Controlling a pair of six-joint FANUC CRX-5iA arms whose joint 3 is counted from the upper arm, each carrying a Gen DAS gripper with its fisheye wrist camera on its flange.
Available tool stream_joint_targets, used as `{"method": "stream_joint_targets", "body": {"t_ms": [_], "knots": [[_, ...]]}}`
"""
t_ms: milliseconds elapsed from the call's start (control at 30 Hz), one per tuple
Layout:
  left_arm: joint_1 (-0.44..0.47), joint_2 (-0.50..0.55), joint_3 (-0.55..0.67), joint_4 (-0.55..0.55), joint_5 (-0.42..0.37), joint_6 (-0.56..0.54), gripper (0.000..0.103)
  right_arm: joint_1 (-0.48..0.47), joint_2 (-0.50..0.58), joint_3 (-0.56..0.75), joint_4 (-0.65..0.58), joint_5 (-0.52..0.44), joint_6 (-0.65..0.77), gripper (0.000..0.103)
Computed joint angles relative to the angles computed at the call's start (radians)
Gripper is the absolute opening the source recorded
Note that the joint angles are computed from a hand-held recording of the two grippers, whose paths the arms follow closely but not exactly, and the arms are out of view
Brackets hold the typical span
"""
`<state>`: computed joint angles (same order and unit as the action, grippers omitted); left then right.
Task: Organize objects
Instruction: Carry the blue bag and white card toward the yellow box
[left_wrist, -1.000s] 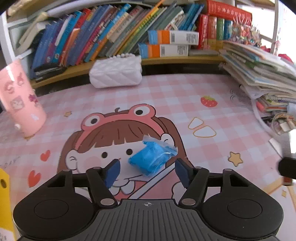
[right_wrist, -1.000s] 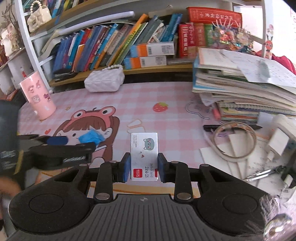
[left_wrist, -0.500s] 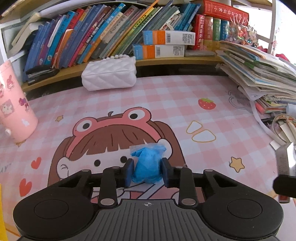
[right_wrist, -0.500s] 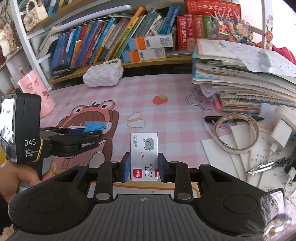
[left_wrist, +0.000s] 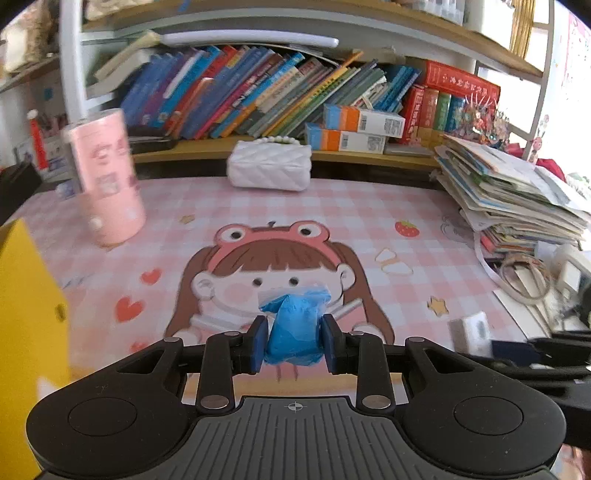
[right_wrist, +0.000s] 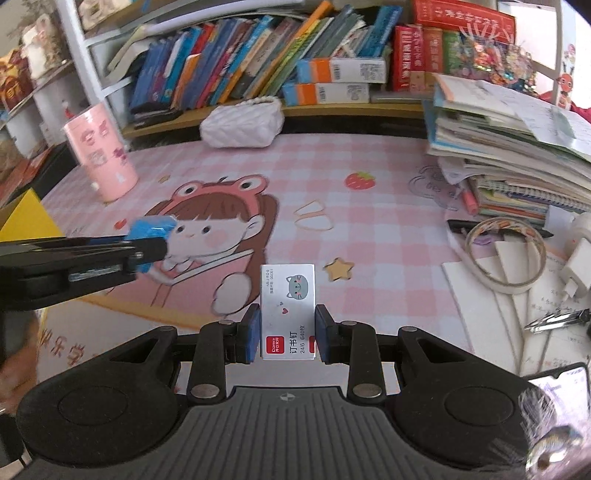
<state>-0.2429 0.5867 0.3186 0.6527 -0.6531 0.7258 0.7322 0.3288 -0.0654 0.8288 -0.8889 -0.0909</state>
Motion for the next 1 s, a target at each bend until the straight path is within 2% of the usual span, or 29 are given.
{"method": "stream_joint_targets", "body": {"t_ms": [433,767,1000], "knots": [[0.101,-0.217,-0.315,0.140,0.045,-0.162,0.029,0.097,0.076,0.126,-0.026,-0.044,0.069,0.028],[0.192,-0.331,-0.472,0.231,0.062,-0.265,0.029,0.181,0.154,0.257,-0.035,-0.114,0.112,0.028],[0.276,-0.402,-0.555,0.245,0.040,-0.297,0.028,0.240,0.222,0.373,-0.065,-0.161,0.146,0.028]]}}
